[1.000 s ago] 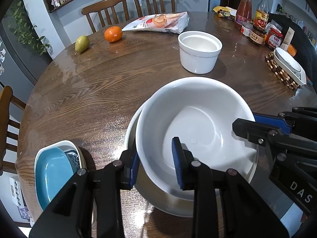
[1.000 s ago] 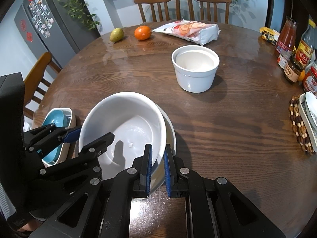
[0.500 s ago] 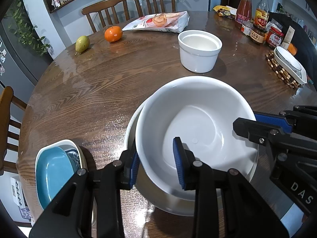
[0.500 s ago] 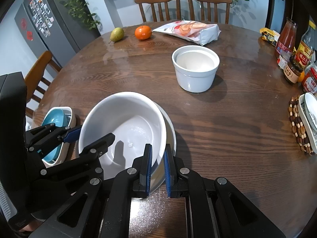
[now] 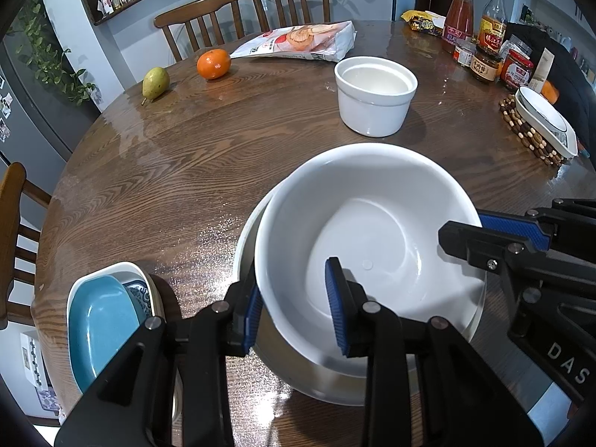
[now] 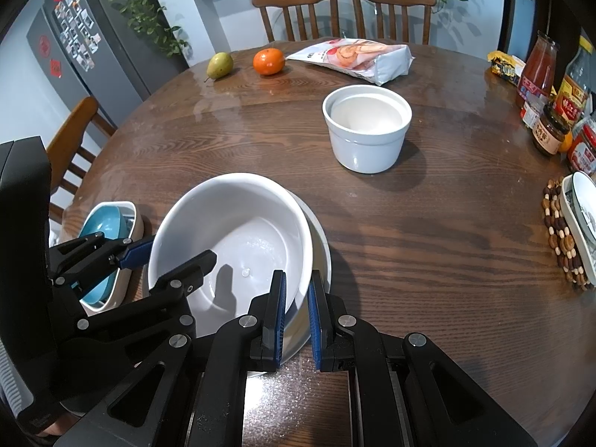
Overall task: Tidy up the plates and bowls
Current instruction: 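Open both grippers and release the medium white bowl's rim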
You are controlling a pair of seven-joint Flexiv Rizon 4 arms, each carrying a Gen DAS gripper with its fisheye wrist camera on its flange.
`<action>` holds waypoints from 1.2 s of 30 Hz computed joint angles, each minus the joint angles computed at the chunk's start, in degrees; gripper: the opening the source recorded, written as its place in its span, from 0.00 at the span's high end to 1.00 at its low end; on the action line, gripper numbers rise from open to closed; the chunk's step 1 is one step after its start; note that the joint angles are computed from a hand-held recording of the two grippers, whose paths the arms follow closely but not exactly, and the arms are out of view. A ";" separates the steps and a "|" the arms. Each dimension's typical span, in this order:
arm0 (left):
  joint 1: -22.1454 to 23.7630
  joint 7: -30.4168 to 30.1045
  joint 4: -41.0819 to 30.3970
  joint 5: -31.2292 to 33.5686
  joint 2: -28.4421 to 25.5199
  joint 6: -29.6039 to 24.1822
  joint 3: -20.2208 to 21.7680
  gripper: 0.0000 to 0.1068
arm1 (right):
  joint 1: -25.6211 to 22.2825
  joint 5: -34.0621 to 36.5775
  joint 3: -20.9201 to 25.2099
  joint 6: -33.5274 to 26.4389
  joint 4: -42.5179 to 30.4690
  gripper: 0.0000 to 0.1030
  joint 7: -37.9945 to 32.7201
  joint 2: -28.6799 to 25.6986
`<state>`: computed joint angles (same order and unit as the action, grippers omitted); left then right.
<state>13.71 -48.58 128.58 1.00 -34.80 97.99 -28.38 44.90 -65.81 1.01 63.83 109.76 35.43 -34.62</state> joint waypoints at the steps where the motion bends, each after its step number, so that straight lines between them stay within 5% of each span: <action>1: 0.00 -0.02 0.00 0.00 0.01 -0.01 -0.01 0.72 | 0.01 -0.06 -0.02 0.04 0.01 0.88 0.10 0.00; 36: 1.45 0.16 0.60 0.51 0.16 0.35 -1.27 0.65 | -0.16 -0.78 0.06 0.17 0.49 0.88 0.83 0.34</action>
<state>15.16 -48.42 129.19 1.51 -34.64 98.35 -29.65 44.74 -66.59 1.07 64.00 110.25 36.26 -34.28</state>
